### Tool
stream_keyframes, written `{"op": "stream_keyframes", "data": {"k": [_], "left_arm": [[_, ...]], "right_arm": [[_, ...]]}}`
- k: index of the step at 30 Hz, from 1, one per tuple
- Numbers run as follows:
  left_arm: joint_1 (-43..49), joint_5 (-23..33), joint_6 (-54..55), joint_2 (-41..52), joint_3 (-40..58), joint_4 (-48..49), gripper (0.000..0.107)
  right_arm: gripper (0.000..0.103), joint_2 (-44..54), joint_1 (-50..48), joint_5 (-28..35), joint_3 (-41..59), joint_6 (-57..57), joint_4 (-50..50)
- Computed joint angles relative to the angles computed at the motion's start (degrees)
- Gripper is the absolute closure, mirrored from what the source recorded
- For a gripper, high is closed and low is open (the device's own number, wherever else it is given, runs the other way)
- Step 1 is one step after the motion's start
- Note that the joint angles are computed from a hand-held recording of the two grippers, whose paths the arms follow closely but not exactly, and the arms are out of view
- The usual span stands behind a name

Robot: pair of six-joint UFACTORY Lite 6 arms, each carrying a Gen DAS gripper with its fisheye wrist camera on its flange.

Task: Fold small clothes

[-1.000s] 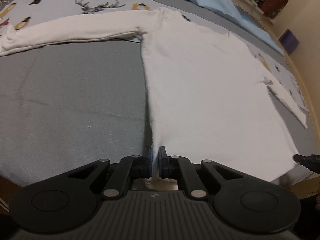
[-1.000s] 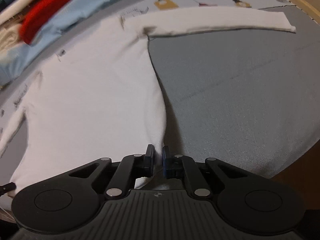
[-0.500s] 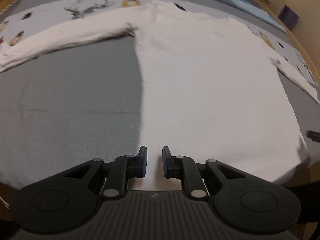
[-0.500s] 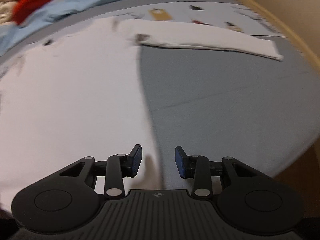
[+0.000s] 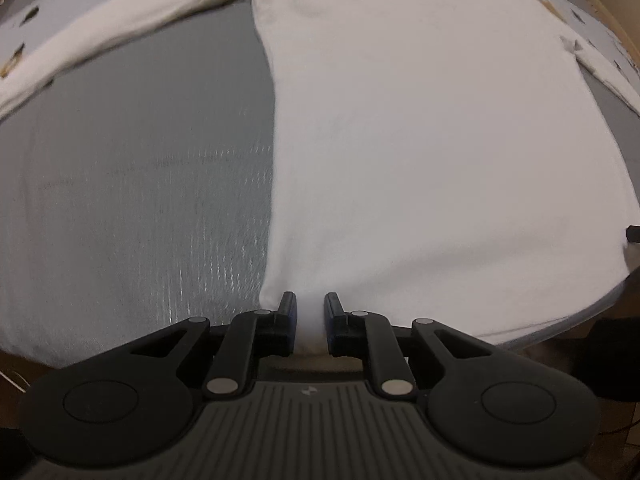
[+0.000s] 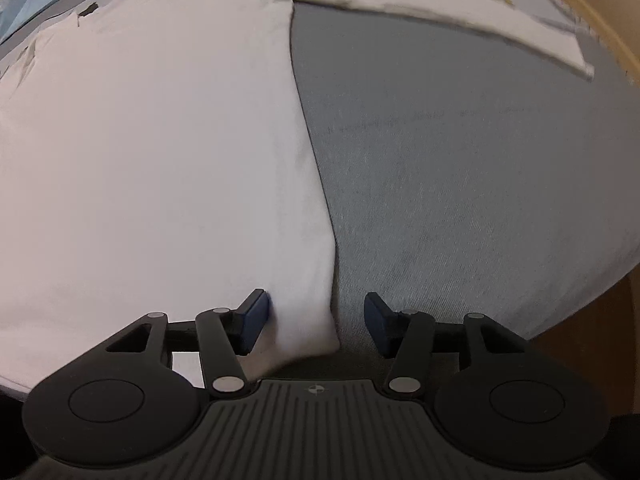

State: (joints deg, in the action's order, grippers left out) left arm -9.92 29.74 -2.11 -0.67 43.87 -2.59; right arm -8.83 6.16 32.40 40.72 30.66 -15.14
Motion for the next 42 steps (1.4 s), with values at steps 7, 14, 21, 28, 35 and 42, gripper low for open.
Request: {"op": "stream_keyframes", "data": {"k": [7, 14, 21, 28, 35, 42], "left_arm": [[-0.55, -7.92, -4.58, -8.27, -0.84, 1.95, 0.085], [4.58, -14.42, 6.14, -6.93, 10.95, -6.72, 0.076], [17.79, -11.36, 41.8, 12.26, 33.69, -31.02, 0.076], [29.7, -10.12, 48.64, 36.09, 54.01, -34.8, 0.08], [40.48, -4.88, 56.08, 51.34, 72.12, -41.18, 0.08], [47.41, 2.01, 37.79, 70.24, 97.61, -23.95, 0.08]], "right_arm": [[0.051, -5.39, 2.29, -4.87, 0.65, 12.95, -10.66], [0.051, -9.58, -3.04, -10.6, 2.66, 10.44, -10.74], [0.062, -3.72, -9.47, -15.92, 18.75, -6.91, 3.14], [0.084, 12.62, -8.89, -16.1, 39.62, -20.97, 12.27], [0.084, 34.57, -3.68, -13.38, 63.88, -18.48, 9.79], [0.083, 48.97, -0.84, -7.22, 78.31, -20.04, 16.26]]}}
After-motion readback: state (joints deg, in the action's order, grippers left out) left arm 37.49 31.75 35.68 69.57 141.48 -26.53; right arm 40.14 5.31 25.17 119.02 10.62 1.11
